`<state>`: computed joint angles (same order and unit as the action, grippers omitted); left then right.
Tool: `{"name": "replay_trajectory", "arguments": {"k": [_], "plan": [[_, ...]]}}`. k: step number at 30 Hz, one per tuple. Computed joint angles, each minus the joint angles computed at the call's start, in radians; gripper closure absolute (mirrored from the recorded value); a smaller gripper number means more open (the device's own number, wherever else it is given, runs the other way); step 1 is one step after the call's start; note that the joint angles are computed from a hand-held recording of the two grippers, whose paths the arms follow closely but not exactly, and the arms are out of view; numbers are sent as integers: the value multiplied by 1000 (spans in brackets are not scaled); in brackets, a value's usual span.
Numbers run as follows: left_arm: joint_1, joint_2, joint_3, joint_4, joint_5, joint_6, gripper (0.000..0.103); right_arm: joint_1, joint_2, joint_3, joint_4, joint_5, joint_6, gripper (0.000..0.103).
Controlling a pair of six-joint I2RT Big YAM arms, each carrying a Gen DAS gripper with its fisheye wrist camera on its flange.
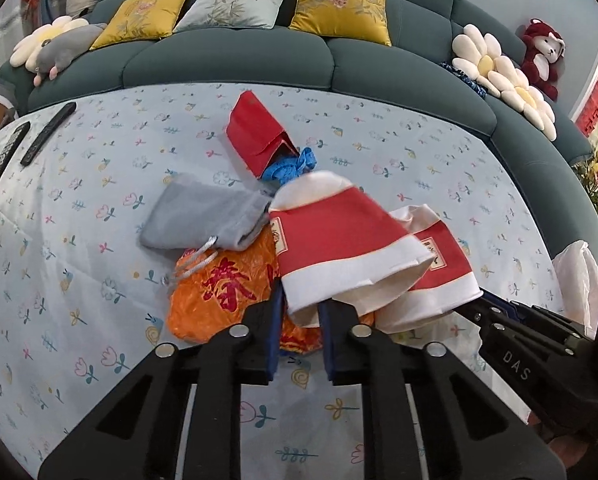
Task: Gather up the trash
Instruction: 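Grasp a red-and-white hat with the left tool while the right tool grasps the other hat, then carry both hats over the white bin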
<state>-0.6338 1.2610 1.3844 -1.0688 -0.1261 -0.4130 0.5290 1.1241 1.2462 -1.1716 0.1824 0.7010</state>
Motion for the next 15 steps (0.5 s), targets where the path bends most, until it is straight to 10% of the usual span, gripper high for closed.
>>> {"name": "replay_trajectory", "arguments": {"k": [15], "plan": [[-76,0,157,-73,-30,-40,100,11,-92,100,-132,67,92,100]]}}
